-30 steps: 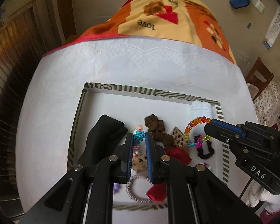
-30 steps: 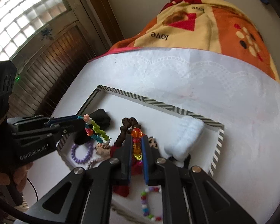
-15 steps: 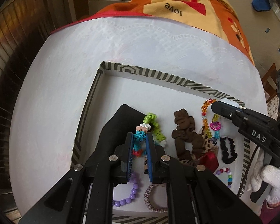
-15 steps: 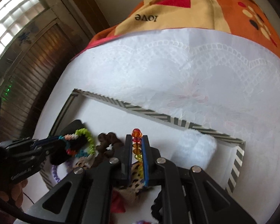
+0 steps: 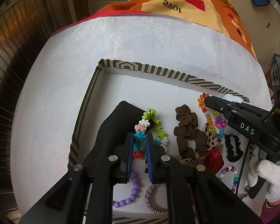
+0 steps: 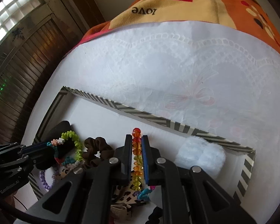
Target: Organize jewelry
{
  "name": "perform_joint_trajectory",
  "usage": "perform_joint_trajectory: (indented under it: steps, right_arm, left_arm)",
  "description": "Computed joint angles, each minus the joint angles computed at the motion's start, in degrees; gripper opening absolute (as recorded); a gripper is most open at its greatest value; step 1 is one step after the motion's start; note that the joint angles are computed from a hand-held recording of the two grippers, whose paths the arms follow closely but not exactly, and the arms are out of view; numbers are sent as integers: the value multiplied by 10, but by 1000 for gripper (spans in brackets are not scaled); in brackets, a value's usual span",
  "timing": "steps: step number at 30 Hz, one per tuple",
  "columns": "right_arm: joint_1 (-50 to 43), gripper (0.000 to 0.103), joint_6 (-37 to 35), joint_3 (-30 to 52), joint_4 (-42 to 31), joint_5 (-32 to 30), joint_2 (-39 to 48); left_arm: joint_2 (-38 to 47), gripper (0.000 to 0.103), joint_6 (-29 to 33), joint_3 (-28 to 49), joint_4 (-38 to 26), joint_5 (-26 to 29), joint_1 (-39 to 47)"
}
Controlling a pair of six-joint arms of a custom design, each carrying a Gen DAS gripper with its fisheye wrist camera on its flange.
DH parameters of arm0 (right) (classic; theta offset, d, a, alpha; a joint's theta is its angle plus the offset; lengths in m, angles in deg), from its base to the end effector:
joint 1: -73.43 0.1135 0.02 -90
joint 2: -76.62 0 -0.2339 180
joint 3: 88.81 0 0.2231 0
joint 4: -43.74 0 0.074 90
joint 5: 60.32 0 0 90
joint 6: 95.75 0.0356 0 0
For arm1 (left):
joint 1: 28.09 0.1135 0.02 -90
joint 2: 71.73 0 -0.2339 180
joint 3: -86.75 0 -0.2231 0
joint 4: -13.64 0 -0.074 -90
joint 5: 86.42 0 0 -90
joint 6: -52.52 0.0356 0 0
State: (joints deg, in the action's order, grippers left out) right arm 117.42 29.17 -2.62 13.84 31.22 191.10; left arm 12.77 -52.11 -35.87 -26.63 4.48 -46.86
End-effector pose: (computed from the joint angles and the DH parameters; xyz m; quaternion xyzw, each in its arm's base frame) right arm 0.2677 0.2571 0.1275 -0.0724 0.9589 0.1642 0.2198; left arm 0.2254 -0.0772 0.1434 0.0370 0.9799 -0.0637 0.1855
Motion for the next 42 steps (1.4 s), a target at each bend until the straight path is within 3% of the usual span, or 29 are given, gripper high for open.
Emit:
perform_joint_trajectory:
  steps: [1,3,5,7,15,24,28,31,37,42]
  right_arm:
    - [1,12,2,-2,-3,2,-3]
    - [3,29,13,-13,-8,4,-20]
    - [9,36,24,-41,5,5,-50]
    - [22,37,28,-58,3,14,-78]
    - [98,47,90,-150,-20,97,-208]
    - [228,56,216,-150,-162,235,-293]
    - [276,57,282,-137,-217,274,-312]
    - [311,57,327,-112,-269,303,-314]
    - [376,60,395,-57,-356,346,-298]
    - [419,60,437,-15,-419,373,-281]
  left_arm:
    - [-5,5,-6,-4,3,-5,-1]
    - [-13,5,-16,-13,15,-10,-2]
    - [-10,10,-20,-13,12,-3,4]
    - [-10,26,-25,-16,10,8,10]
    - [-99,26,-47,-49,-28,-31,-22]
    - [-278,26,-104,-80,-142,-61,-80]
    - [-353,26,-145,-75,-212,-108,-140]
    - [-400,26,-191,-62,-271,-172,-210]
    - [-439,26,-295,-26,-374,-271,-340]
    - [-453,26,-376,-3,-441,-318,-419]
